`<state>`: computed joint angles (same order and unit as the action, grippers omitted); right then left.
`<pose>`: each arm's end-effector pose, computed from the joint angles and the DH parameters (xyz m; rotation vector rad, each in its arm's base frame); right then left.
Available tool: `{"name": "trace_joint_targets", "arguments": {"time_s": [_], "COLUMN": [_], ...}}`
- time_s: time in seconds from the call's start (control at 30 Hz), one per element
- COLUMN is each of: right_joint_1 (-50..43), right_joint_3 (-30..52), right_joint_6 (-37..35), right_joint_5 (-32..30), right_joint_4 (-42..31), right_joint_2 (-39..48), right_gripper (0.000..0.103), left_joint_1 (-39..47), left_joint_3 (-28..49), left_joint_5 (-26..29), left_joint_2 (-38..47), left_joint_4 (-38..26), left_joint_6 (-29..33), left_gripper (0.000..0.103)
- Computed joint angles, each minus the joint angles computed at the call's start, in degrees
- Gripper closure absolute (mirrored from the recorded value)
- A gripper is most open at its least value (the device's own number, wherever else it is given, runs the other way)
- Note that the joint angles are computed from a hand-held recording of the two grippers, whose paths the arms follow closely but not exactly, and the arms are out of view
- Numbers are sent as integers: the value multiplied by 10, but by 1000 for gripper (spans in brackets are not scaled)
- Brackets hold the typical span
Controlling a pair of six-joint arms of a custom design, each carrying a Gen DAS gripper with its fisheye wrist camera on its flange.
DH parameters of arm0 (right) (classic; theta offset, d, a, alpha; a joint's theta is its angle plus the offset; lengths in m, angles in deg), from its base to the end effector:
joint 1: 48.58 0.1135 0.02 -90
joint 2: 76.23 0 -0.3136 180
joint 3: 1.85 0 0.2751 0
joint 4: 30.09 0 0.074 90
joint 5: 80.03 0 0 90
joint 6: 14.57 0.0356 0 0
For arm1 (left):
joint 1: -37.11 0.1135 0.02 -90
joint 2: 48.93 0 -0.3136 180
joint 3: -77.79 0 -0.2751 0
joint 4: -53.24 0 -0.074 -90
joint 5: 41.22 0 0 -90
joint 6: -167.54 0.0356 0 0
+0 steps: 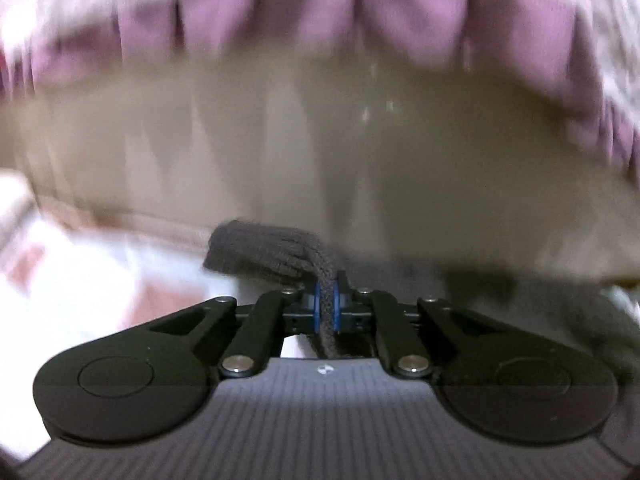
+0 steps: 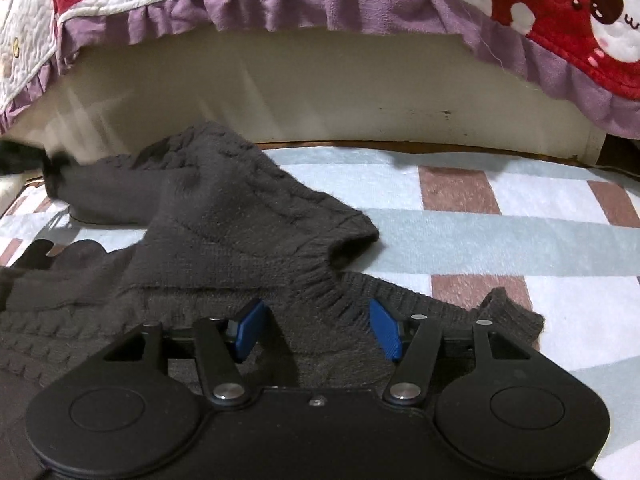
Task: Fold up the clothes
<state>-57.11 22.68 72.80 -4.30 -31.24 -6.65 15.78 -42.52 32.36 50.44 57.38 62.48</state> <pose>0.1793 -0.0180 0.1344 0.0028 2.3544 0.2010 0.3490 -0.1255 0.1844 -0.0419 2.1623 -0.0509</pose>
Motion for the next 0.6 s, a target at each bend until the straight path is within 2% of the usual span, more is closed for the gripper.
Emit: {"name": "trace_joint_targets", "arguments": {"time_s": [0.13, 0.2, 0.23, 0.3, 0.33, 0.37, 0.4, 0.43, 0.5, 0.6], "right_joint_1": [-6, -5, -4, -7, -21, -34, -49, -79, -163, -240], "right_joint_3": [1, -1, -1, 7, 19, 32, 45, 53, 65, 78], "right_joint_6": [-3, -5, -6, -13, -9, -4, 1, 6, 6, 26], "right_joint_5": [-3, 1, 4, 4, 0, -4, -8, -31, -124, -229], "right_joint_4": [10, 21, 24, 11, -17, -44, -70, -87, -107, -123], "right_joint_2": [11, 17, 20, 21, 15, 11, 7, -3, -10, 5], "right_gripper": [39, 39, 39, 39, 39, 39, 38, 38, 38, 38], "left_joint_1": [23, 27, 28, 36, 41, 47, 53, 56, 62, 81], "left_joint_3": [44, 78, 94, 76, 48, 14, -19, -50, -102, -161], "left_joint_5": [-34, -66, -81, -59, -31, 3, 34, 58, 81, 80], "left_joint_2": [9, 38, 51, 42, 23, 0, -24, -46, -94, -161], "left_joint_4": [13, -31, -64, -83, -78, -69, -62, -61, -88, -132], "left_joint_6": [22, 27, 28, 17, 4, -10, -18, -16, 16, 76], "left_gripper": [95, 87, 75, 69, 59, 44, 39, 39, 39, 39]}}
